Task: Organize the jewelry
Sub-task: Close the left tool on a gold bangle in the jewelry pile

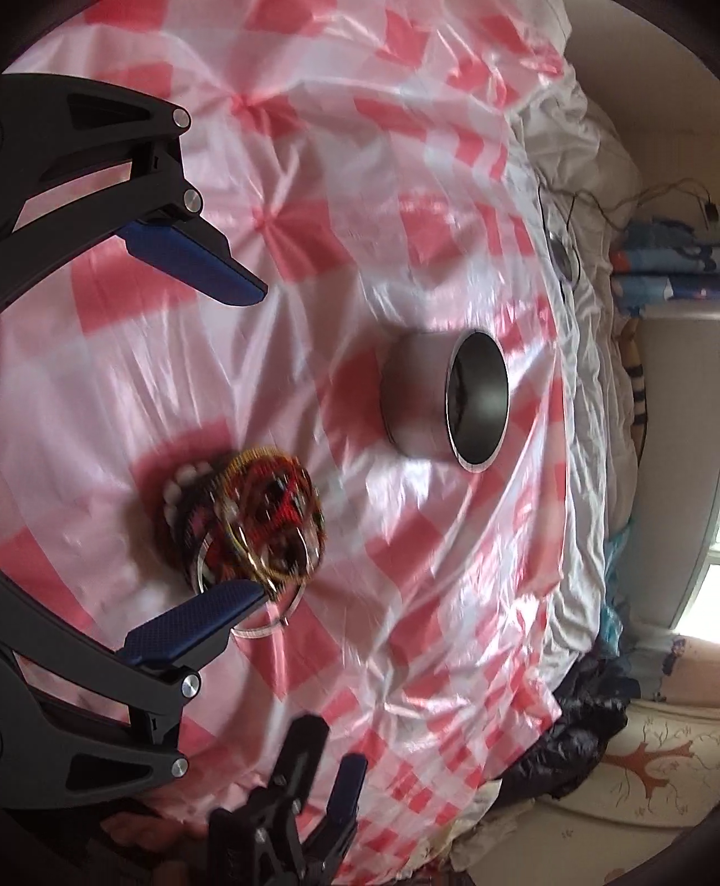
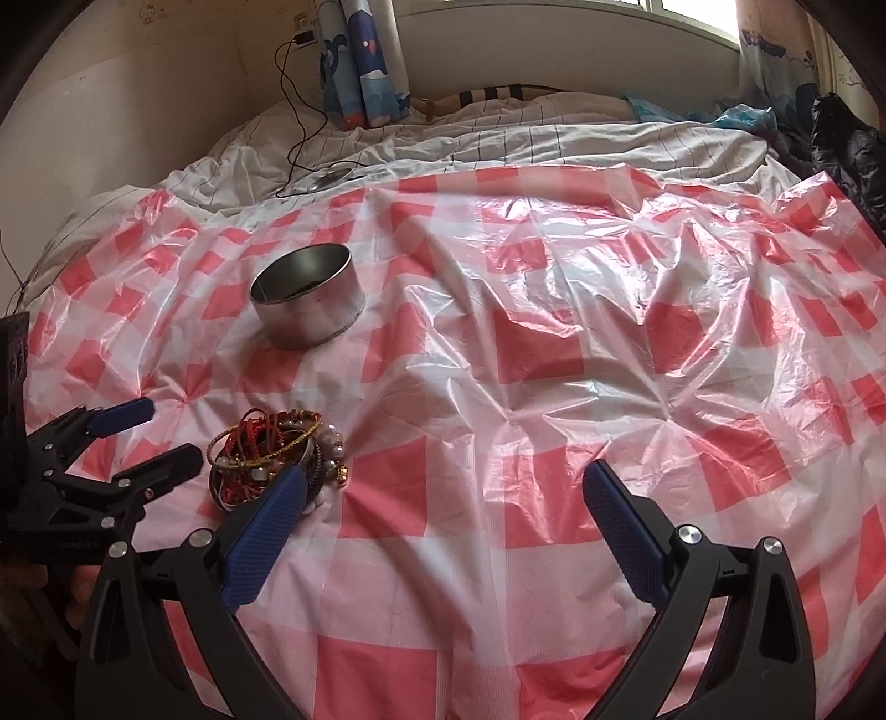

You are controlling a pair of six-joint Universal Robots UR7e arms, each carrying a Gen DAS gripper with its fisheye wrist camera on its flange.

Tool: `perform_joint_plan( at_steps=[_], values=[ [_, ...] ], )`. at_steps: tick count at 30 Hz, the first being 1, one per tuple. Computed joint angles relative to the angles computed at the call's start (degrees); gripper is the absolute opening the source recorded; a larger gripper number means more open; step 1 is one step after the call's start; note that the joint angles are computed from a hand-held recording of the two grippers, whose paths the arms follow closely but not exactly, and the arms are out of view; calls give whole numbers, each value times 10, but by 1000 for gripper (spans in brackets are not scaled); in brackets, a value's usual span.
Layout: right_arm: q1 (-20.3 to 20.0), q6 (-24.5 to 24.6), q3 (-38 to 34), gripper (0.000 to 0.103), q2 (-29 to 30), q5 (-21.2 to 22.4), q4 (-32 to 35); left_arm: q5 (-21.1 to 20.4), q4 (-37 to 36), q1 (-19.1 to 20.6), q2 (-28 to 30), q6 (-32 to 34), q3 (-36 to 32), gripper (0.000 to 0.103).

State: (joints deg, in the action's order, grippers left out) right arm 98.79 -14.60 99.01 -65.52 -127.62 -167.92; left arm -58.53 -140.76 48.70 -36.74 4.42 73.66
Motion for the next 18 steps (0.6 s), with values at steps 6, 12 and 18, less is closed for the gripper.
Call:
perform_joint_plan(
  at_steps=[6,12,18],
  values=[
    [3,-10,9,96,-3,5,-10,-29,30,-1,17,0,-13,95],
    [9,-29,7,96,4,-3,-16,-39,64,12,26,-36,-34,59],
    [8,-26,8,96,3,2,-15,-12,22,20,16,-70,-26,42]
  ],
)
